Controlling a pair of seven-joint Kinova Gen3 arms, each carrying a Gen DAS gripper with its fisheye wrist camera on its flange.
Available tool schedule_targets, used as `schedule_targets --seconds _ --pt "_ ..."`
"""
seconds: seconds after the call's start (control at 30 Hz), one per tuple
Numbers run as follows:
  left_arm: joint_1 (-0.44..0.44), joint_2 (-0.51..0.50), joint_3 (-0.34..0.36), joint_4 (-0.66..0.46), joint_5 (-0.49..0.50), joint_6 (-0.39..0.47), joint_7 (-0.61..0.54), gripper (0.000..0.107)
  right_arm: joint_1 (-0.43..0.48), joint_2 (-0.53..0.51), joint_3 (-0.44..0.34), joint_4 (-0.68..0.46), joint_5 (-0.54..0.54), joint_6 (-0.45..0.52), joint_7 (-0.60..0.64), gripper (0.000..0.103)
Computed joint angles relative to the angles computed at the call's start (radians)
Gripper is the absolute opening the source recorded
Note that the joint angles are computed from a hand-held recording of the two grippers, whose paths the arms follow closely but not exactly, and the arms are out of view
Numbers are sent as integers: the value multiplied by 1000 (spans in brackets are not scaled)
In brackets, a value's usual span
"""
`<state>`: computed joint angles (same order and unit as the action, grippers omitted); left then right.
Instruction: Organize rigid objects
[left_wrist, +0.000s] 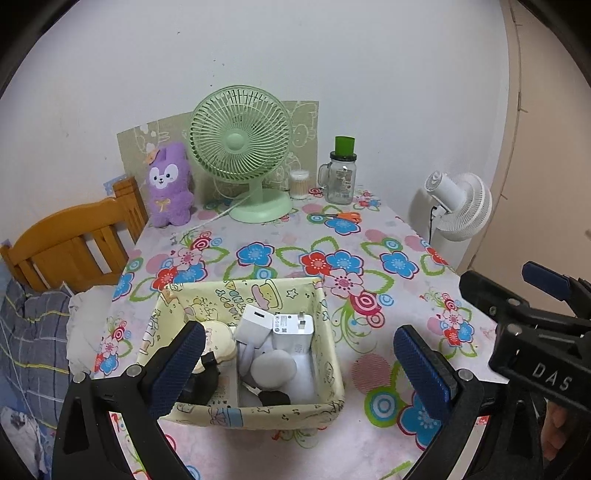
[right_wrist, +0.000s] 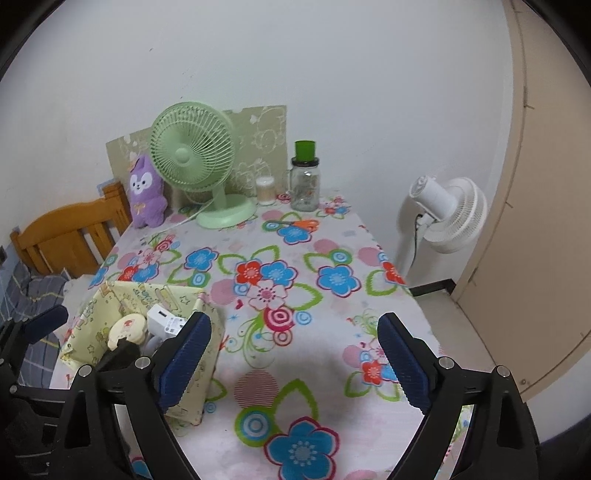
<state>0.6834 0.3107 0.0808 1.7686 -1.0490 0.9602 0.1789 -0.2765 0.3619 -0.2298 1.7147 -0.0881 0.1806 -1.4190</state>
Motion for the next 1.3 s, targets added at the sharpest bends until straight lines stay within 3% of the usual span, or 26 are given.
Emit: schedule_targets --seconds 0.63,1.3 --pt "24 -23 28 -17 -13 70 25 103 156 -59 -137 105 0 -133 9 101" --pt "43 -21 36 -23 -24 102 52 103 193 -60 -167 115 32 -144 -15 101"
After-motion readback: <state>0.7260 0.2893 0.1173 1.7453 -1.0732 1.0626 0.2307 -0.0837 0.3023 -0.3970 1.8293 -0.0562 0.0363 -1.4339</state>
